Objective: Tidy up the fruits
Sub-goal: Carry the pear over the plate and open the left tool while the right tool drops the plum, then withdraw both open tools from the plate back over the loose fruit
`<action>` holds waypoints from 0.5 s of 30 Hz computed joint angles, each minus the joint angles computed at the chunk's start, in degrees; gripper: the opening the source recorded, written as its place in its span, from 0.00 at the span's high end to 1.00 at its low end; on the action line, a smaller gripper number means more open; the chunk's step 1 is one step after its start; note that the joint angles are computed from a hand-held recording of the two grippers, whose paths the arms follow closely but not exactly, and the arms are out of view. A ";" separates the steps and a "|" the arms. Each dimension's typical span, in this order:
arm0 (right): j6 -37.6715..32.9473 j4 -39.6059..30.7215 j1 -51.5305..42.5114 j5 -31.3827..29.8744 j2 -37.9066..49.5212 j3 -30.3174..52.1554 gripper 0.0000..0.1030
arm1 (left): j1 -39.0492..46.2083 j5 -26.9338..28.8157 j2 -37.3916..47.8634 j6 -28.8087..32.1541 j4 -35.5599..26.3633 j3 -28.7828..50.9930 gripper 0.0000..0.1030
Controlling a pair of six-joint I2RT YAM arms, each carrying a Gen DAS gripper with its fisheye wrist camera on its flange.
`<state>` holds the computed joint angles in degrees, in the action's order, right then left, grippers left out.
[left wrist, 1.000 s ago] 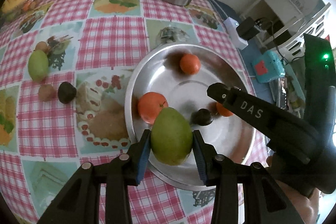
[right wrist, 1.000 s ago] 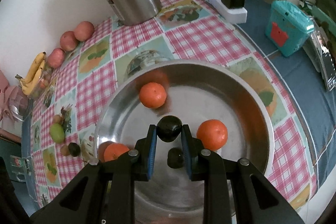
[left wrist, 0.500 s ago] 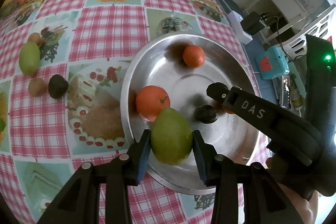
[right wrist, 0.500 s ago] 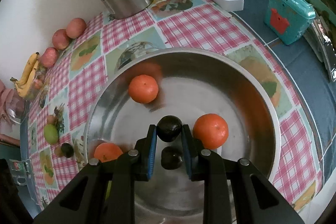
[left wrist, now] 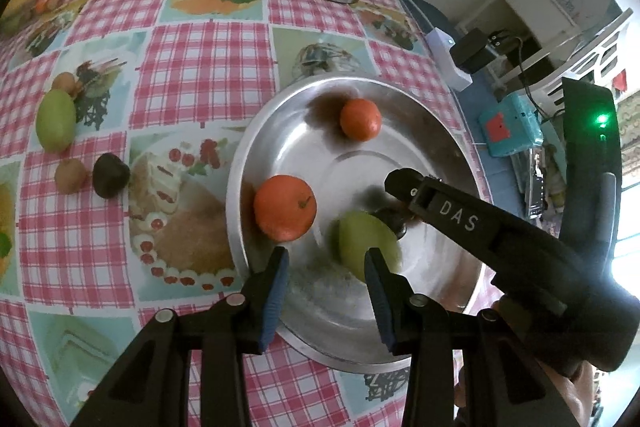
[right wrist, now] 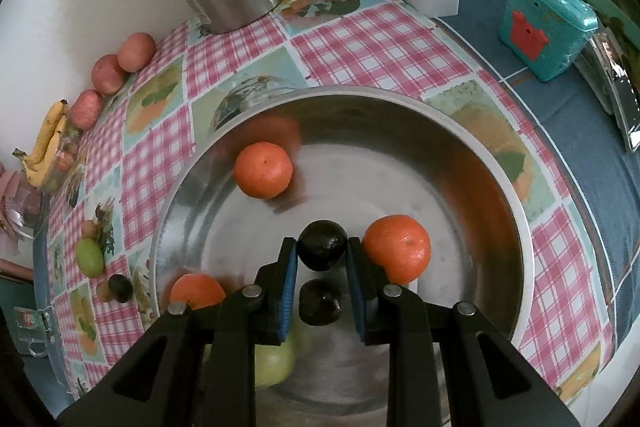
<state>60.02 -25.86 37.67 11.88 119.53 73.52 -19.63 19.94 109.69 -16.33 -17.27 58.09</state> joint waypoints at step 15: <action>-0.29 0.94 0.58 3.17 -2.59 -1.41 0.54 | 4.99 -4.32 -3.57 -2.18 0.18 -1.34 0.45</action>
